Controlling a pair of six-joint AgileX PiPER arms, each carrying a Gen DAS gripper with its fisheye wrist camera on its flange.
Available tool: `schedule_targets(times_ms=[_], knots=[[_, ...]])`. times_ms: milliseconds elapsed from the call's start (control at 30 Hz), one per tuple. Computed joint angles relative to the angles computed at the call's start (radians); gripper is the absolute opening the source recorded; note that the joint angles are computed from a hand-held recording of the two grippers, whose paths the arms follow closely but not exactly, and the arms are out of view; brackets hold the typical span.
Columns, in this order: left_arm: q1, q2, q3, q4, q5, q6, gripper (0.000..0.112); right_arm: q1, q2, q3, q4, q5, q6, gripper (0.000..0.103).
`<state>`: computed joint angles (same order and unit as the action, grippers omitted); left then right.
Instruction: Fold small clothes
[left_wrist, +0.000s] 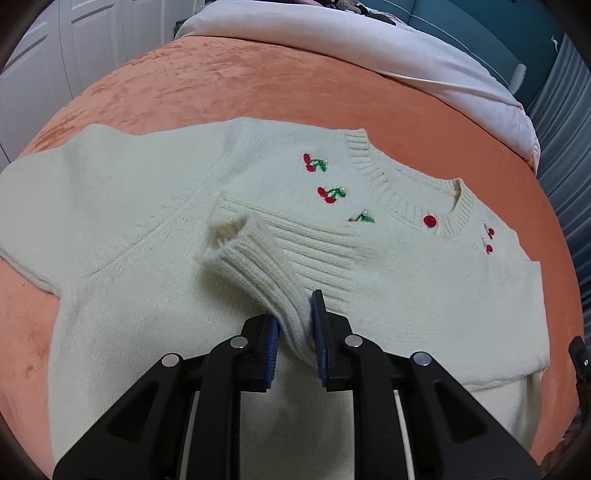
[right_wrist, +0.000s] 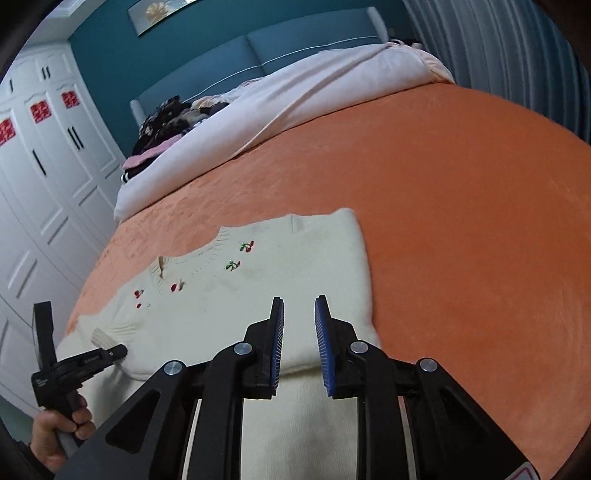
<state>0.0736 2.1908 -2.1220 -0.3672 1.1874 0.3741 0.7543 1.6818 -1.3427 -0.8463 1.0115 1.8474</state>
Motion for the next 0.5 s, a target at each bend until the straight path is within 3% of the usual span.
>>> schedule_targets(times_ms=[167, 333, 500], knots=[[-0.009, -0.012, 0.023, 0.017, -0.024, 0.017, 0.018, -0.120, 0.107, -0.005, 0.192, -0.095, -0.176, 0.017], [-0.018, -0.027, 0.051, 0.030, -0.053, 0.037, 0.018, -0.085, 0.082, -0.024, 0.099, -0.057, -0.131, 0.017], [-0.022, -0.036, 0.069, 0.036, -0.070, 0.039, 0.018, -0.213, 0.147, -0.064, 0.173, -0.088, -0.241, 0.017]])
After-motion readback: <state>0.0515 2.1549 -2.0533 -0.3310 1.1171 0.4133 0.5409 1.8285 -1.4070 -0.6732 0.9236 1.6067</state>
